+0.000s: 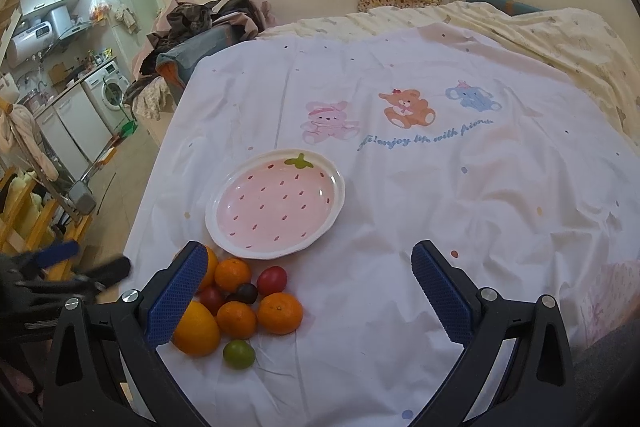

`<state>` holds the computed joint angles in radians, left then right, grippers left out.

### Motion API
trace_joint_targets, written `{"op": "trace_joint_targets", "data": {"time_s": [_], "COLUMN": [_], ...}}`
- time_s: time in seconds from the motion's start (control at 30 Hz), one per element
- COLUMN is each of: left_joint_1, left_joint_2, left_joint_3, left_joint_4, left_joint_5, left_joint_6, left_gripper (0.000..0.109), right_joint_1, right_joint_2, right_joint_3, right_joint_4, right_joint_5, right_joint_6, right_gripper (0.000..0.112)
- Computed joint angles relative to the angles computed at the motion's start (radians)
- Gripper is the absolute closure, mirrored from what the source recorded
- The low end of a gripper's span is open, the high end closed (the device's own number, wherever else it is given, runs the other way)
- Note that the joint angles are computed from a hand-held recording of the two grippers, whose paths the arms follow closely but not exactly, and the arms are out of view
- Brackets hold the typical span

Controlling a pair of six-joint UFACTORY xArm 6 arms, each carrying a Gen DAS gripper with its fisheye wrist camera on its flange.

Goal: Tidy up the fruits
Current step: 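Lower the left tool and grasp the large orange nearest it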

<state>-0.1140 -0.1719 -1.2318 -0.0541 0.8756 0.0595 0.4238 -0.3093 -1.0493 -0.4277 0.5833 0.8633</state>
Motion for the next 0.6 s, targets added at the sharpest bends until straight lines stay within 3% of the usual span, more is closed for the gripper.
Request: {"op": "trace_joint_targets", "data": {"time_s": [0.1, 0.2, 0.6], "left_joint_1": [0.003, 0.014, 0.018], "left_joint_2": [0.11, 0.177, 0.212], "left_joint_3": [-0.103, -0.161, -0.197], "left_joint_4": [0.011, -0.037, -0.081], "left_joint_5": [0.172, 0.287, 0.366], "left_joint_6": [-0.05, -0.068, -0.088], "left_gripper": [0.006, 0.007, 0.017], "right_joint_1": [-0.007, -0.014, -0.027], "right_joint_2": [-0.004, -0.006, 0.001], "right_joint_3": [0.004, 0.008, 0.008], "right_joint_4": [0.009, 0.027, 0.073], "right_joint_5": [-0.002, -0.004, -0.002], "right_joint_6": [0.003, 0.0, -0.017], "right_gripper": [0.009, 0.009, 0.009]}}
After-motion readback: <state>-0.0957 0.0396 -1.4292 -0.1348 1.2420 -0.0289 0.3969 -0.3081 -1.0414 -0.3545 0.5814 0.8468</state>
